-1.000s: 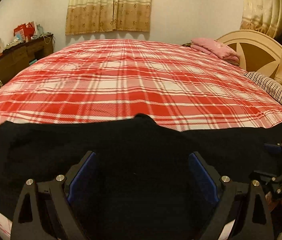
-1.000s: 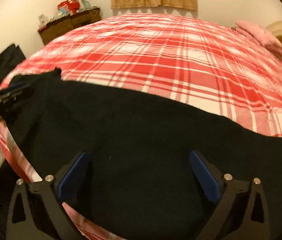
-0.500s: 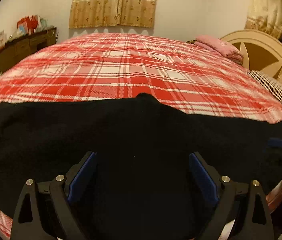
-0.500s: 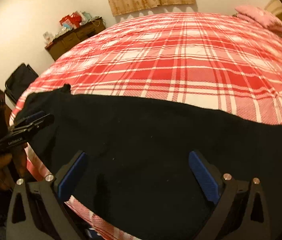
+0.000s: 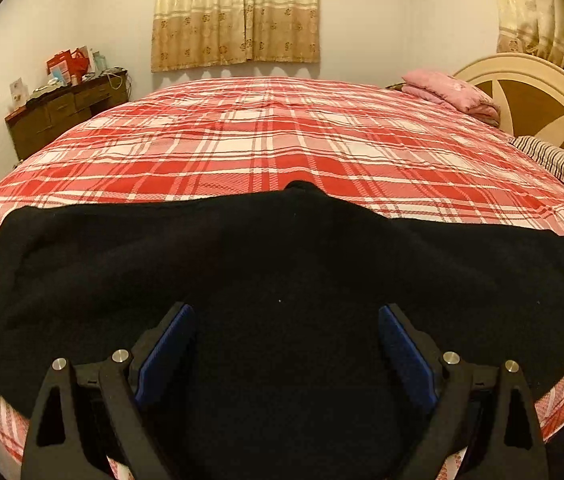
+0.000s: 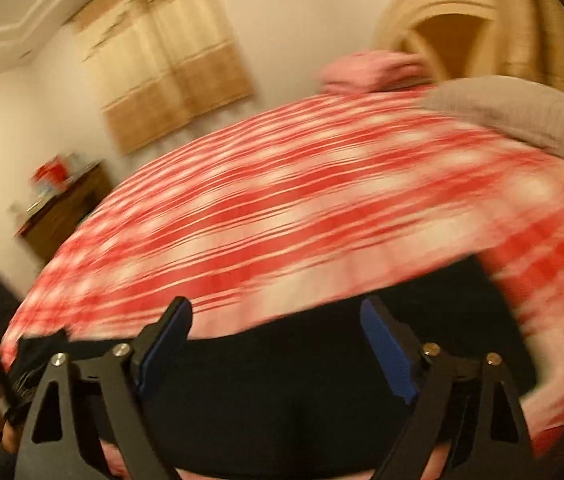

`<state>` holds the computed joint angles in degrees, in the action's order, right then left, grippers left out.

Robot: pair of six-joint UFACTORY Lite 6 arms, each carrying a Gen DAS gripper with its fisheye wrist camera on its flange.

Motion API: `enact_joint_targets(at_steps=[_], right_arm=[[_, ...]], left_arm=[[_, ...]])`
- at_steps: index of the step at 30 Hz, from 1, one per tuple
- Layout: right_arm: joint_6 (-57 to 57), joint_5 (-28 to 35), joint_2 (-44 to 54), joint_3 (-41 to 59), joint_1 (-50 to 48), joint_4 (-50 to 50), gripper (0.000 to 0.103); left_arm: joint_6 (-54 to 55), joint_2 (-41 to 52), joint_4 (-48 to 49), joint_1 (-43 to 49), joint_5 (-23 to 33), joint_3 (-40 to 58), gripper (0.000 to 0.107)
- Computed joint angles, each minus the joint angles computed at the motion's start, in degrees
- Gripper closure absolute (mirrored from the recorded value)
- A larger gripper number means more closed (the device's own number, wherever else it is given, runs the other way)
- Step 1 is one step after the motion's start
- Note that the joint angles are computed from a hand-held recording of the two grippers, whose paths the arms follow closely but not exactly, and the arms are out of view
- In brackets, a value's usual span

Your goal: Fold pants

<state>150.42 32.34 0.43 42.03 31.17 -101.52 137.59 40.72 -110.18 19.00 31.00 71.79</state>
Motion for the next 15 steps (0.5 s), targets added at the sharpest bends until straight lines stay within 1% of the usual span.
enact_joint_targets(at_steps=[2, 3, 5, 6, 7, 9, 10, 11, 12, 13, 14, 15], right_arm=[[-2.04, 0.48, -7.70, -7.22, -3.96, 2.69, 0.020], [-2.73, -0.50, -11.27, -10.47, -6.34, 3.17, 0.020], [-4.00, -5.20, -15.94, -14.99, -12.22, 2.51, 0.028], [-4.86, -7.26, -17.55, -16.70, -14.63, 2.44, 0.030], [-3.77, -9.50, -18.32, -18.08, -16.82, 0.84, 0.033], [4.01, -13.52, -19.99, -20.77, -19.62, -7.27, 0.035], [5.93, -14.57, -19.83, -20.98, -20.29, -9.40, 0.036], [5.45, -14.45, -20.94, -21.53, -20.16, -9.13, 0.038], [3.03, -14.54, -20.33, -20.70, -19.72, -6.72, 0.040], [2.66, -15.38, -20.26, -20.56, -19.98, -6.71, 0.044], [0.70, -16.17, -20.00, -20.07, -19.89, -4.96, 0.045], [-3.22, -15.88, -20.19, -20.00, -19.14, -0.92, 0.046]], left_arm=[[1.36, -0.25, -1.78, -0.17, -0.06, -0.68, 0.013], [2.16, -0.42, -2.73, -0.37, -0.19, -1.06, 0.013], [3.96, -0.71, -4.36, -0.82, -0.65, -1.68, 0.013], [4.95, -0.87, -5.20, -1.04, -0.79, -1.98, 0.013], [5.39, -0.94, -5.54, -1.09, -0.82, -2.14, 0.013], [6.41, -0.99, -6.31, -1.04, -0.73, -2.45, 0.013], [6.97, -0.91, -6.69, -1.02, -0.67, -2.56, 0.013], [7.51, -0.77, -7.02, -0.96, -0.62, -2.59, 0.013], [7.85, -0.75, -7.26, -0.92, -0.53, -2.64, 0.013], [8.05, -0.76, -7.39, -0.82, -0.35, -2.74, 0.013], [7.92, -0.74, -7.38, -0.81, -0.28, -2.71, 0.013], [7.57, -0.56, -7.05, -0.56, -0.07, -2.55, 0.013]])
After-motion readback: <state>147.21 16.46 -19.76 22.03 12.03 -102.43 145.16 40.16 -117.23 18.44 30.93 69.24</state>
